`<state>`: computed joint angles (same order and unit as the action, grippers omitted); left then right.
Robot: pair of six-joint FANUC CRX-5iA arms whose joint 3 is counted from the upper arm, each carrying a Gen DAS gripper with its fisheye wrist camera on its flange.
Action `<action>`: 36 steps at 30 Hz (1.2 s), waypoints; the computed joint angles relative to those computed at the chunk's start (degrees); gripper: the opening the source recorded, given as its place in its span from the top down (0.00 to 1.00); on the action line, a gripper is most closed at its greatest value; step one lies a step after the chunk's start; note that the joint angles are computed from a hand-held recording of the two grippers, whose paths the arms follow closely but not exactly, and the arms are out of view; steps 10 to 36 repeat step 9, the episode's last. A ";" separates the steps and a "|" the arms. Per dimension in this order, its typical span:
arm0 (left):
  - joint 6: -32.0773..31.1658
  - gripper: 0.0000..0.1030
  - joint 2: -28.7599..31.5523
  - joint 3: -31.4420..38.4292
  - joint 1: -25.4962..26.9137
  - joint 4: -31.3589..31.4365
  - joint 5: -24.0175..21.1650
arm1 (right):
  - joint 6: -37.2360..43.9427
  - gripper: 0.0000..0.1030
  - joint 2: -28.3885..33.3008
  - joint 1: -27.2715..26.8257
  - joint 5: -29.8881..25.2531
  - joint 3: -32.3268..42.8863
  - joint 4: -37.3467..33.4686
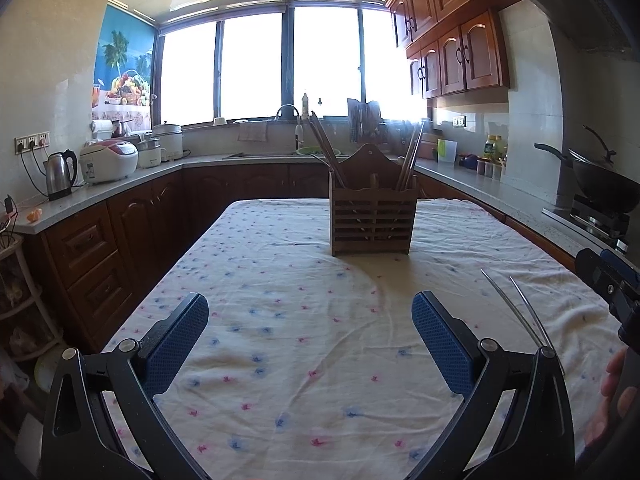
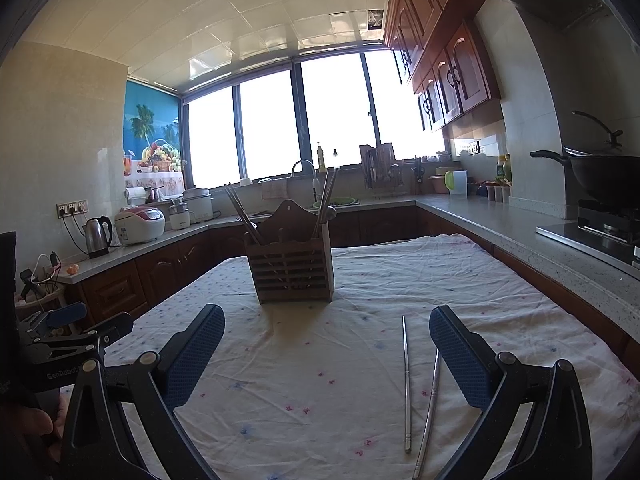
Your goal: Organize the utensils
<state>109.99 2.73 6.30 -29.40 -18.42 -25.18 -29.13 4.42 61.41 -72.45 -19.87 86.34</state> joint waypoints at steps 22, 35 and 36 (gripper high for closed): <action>-4.59 0.00 1.15 0.43 1.21 6.07 -0.06 | 1.52 0.00 0.34 -0.92 1.43 1.49 -2.51; -4.59 0.00 1.15 0.43 1.21 6.07 -0.06 | 1.52 0.00 0.34 -0.92 1.43 1.49 -2.51; -4.59 0.00 1.15 0.43 1.21 6.07 -0.06 | 1.52 0.00 0.34 -0.92 1.43 1.49 -2.51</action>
